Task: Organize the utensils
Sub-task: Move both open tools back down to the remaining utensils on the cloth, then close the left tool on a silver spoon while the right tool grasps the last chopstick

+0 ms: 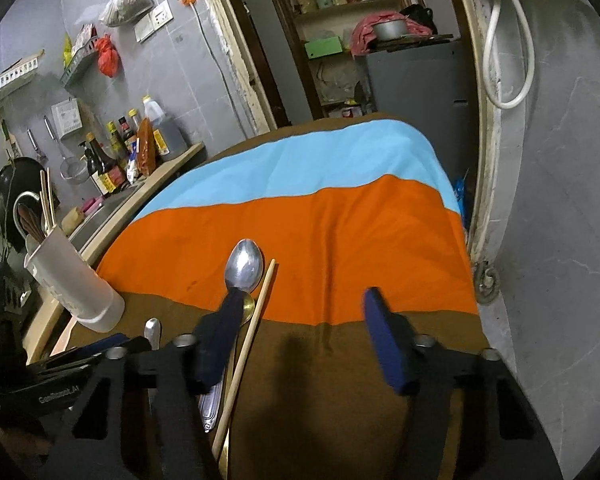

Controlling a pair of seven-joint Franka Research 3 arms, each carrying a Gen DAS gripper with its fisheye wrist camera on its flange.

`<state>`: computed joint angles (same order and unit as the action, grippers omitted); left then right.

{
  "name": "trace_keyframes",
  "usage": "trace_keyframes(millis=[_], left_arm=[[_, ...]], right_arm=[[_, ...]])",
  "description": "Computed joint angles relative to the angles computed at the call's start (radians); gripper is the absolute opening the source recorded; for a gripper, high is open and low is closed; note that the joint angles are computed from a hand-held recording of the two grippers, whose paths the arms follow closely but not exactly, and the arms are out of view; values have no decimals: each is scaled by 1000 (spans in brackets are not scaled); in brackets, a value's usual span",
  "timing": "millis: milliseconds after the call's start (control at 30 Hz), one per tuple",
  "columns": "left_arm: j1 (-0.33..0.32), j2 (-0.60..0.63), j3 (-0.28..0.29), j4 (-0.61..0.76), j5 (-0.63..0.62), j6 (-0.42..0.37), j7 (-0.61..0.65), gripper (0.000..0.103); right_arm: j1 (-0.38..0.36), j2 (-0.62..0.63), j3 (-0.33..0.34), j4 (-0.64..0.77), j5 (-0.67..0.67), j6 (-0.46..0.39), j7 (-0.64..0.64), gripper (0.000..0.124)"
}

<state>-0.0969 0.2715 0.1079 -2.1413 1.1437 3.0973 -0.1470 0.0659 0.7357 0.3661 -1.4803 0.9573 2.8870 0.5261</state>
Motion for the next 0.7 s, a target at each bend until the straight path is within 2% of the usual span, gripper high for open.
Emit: trace_keyframes(millis=[67, 133, 200, 233, 333, 400, 500, 633, 700], left_arm=[[34, 13, -39, 7, -63, 14, 106, 56], [111, 32, -133, 7, -211, 25, 301, 43], [117, 40, -150, 15, -267, 16, 375, 39], [121, 44, -157, 17, -299, 18, 403, 32], [119, 50, -147, 8, -368, 54, 434, 24], [110, 51, -135, 1, -401, 67, 448, 21], [112, 56, -146, 6, -458, 61, 495, 19], [153, 61, -199, 6, -560, 69, 569, 13], [216, 69, -263, -11, -626, 116, 598, 10]], right_arm=[[15, 9, -19, 14, -25, -17, 28, 35], [23, 17, -28, 28, -45, -37, 52, 33], [23, 26, -29, 43, -58, -59, 62, 33], [22, 30, -30, 50, -64, -71, 65, 33], [29, 46, -39, 78, -90, -115, 82, 33], [43, 65, -55, 113, -119, -153, 105, 32], [68, 97, -87, 169, -178, -215, 156, 24], [82, 141, -102, 246, -236, -302, 205, 24], [75, 149, -96, 258, -243, -341, 206, 24]])
